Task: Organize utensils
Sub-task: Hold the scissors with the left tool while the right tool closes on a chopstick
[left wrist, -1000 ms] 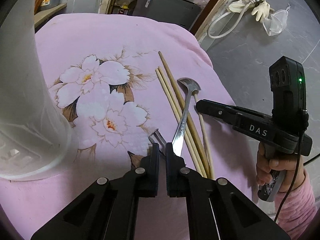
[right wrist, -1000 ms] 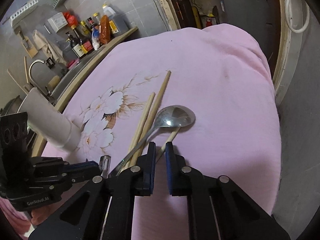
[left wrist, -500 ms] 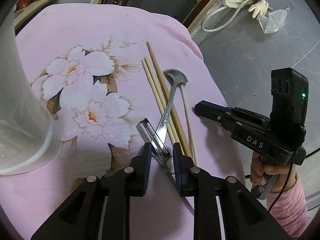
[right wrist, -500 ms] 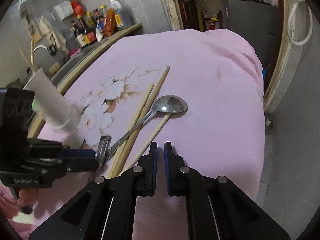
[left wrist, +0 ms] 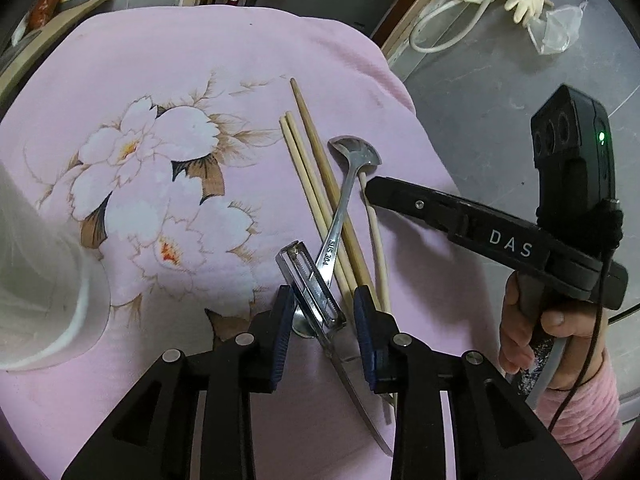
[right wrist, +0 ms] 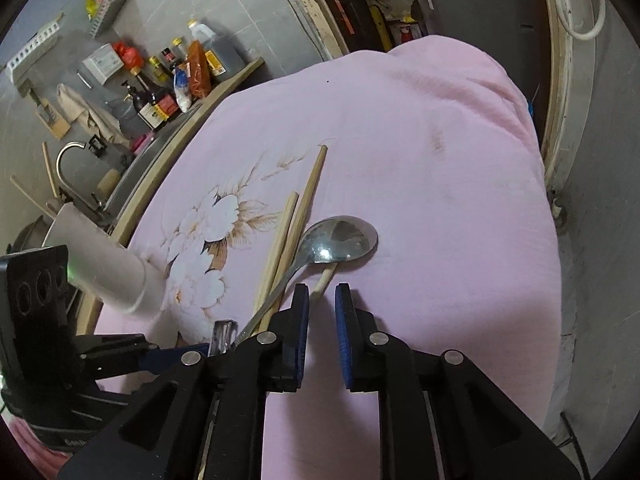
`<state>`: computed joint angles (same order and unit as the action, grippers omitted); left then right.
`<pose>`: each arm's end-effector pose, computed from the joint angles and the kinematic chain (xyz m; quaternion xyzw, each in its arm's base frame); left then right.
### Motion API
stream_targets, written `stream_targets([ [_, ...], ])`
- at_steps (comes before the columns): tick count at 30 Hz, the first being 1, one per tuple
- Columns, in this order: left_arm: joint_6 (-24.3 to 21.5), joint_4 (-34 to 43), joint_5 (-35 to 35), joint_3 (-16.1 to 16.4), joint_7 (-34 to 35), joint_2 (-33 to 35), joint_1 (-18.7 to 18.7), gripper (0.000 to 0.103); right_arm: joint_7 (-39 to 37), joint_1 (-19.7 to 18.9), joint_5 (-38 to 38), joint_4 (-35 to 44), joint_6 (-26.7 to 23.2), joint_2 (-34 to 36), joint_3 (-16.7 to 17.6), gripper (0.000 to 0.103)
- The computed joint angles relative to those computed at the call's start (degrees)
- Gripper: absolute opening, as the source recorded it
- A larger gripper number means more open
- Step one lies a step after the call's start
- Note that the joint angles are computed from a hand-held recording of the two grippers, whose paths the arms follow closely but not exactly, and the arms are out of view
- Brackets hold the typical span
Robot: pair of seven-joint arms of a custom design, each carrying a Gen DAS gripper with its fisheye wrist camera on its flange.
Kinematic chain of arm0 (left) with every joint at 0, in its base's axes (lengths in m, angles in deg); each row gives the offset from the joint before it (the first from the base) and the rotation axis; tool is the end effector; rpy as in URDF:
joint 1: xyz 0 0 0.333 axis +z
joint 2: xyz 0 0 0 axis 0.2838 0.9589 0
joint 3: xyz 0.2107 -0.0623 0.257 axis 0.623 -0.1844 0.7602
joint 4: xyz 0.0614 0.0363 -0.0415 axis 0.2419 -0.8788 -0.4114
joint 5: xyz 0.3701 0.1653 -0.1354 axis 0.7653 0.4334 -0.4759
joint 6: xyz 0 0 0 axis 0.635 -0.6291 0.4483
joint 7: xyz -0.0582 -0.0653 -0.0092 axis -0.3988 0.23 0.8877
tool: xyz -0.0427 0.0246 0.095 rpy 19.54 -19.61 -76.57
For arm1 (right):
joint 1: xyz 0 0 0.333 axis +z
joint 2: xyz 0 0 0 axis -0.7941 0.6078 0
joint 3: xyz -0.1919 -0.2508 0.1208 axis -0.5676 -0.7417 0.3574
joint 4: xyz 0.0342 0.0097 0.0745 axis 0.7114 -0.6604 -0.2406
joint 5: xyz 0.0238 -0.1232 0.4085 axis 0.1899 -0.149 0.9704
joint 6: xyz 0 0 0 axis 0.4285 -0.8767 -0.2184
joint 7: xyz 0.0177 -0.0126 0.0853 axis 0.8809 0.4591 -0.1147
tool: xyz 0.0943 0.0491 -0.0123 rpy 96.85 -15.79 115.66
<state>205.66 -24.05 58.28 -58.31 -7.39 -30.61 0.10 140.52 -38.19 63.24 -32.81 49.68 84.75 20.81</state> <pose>0.5518 -0.3793 0.4632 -0.6974 0.6570 -0.2861 0.0151 0.6583 0.2396 0.4453 -0.8064 0.4830 0.0453 0.3381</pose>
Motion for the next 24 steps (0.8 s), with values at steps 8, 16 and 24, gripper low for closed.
stream_targets([
  [8,-0.44,-1.04,-1.34,-0.24,2.14,-0.71,0.76,0.019,3.51,1.74,-5.38,0.39,0.54,-0.04,-0.61,0.020],
  [16,-0.39,-0.90,-5.43,-0.72,6.03,-0.51,1.07,0.019,3.18,3.61,-15.02,-3.33,1.75,-3.38,-1.37,0.006],
  [24,-3.58,0.21,-6.05,-0.88,8.61,-0.54,0.68,0.027,0.11,3.33,-17.70,-8.50,3.27,-7.85,-1.53,0.005],
])
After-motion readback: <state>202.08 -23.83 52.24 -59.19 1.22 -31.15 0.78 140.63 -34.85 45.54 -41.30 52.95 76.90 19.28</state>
